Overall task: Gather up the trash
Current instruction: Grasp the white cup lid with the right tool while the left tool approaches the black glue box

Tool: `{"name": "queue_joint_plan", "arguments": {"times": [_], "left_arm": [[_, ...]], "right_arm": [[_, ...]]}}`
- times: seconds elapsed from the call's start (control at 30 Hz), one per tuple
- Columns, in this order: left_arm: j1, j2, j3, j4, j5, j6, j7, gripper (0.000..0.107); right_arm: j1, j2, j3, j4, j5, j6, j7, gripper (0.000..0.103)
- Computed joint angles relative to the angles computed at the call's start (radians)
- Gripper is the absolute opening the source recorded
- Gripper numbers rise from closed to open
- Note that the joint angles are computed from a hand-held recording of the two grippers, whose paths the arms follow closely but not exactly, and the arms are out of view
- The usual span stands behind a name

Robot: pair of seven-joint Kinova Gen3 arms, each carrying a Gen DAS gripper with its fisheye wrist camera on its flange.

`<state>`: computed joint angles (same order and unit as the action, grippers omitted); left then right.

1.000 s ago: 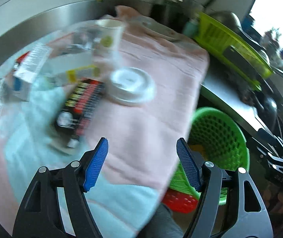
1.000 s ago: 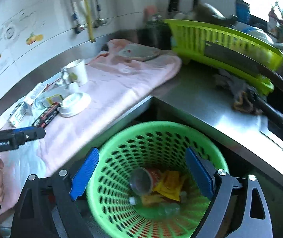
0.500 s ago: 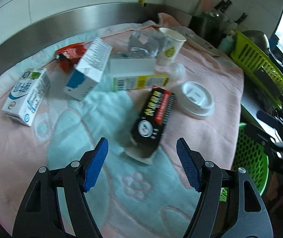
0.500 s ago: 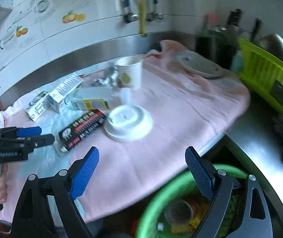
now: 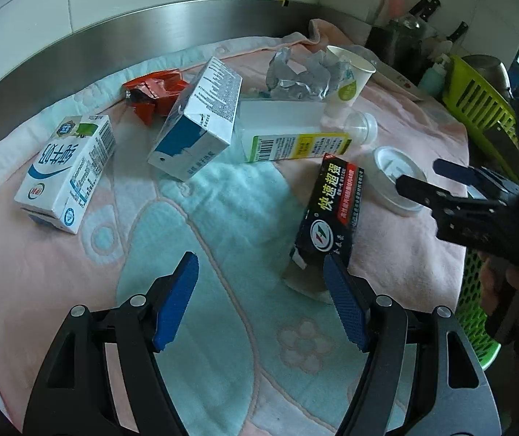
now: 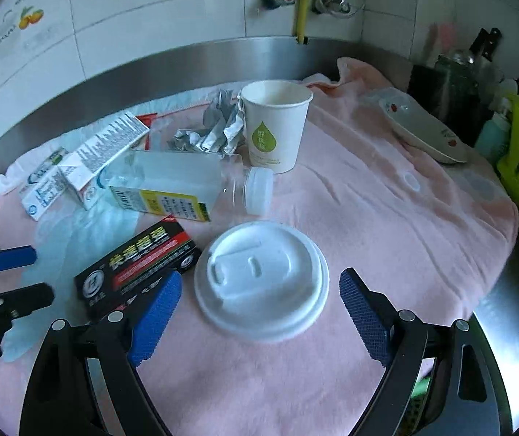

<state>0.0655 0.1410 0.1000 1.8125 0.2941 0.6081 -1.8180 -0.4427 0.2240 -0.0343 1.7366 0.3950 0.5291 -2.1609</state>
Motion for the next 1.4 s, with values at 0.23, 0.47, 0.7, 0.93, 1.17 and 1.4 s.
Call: {"name": "queue_joint_plan", "arguments": {"times": [0.23,0.47,0.7,0.93,1.17,1.4], "left_arm": [[0.008,0.023,0.003,-0.015,-0.02,-0.006,0.006,0.071],[0.027,0.047,0.01,-0.036,-0.05,-0.012,0.024,0.071],[0.043,0.08,0.02,-0.075,-0.07,-0.009,0.03,0.071],[0.065,0.132,0.034,-0.132,-0.088,0.01,0.019,0.071],[0.085,0.182,0.05,-0.187,-0.092,0.028,0.0,0.071],[0.087,0.204,0.061,-0.191,-0.077,0.022,-0.026,0.068]], "right_arm": [[-0.002,0.063,0.013,-0.049,-0.003,0.031,0.033,0.085],[0.004,0.07,0.017,-0.044,-0.034,0.01,0.051,0.083],[-0.005,0.035,0.03,-0.003,-0.017,-0.011,0.024,0.083],[0.014,-0.039,0.019,0.067,0.006,-0.026,-0.021,0.083],[0.038,-0.101,-0.01,0.122,0.029,-0.036,-0.072,0.083],[0.053,-0.143,-0.039,0.16,0.058,-0.036,-0.119,0.083]]}}
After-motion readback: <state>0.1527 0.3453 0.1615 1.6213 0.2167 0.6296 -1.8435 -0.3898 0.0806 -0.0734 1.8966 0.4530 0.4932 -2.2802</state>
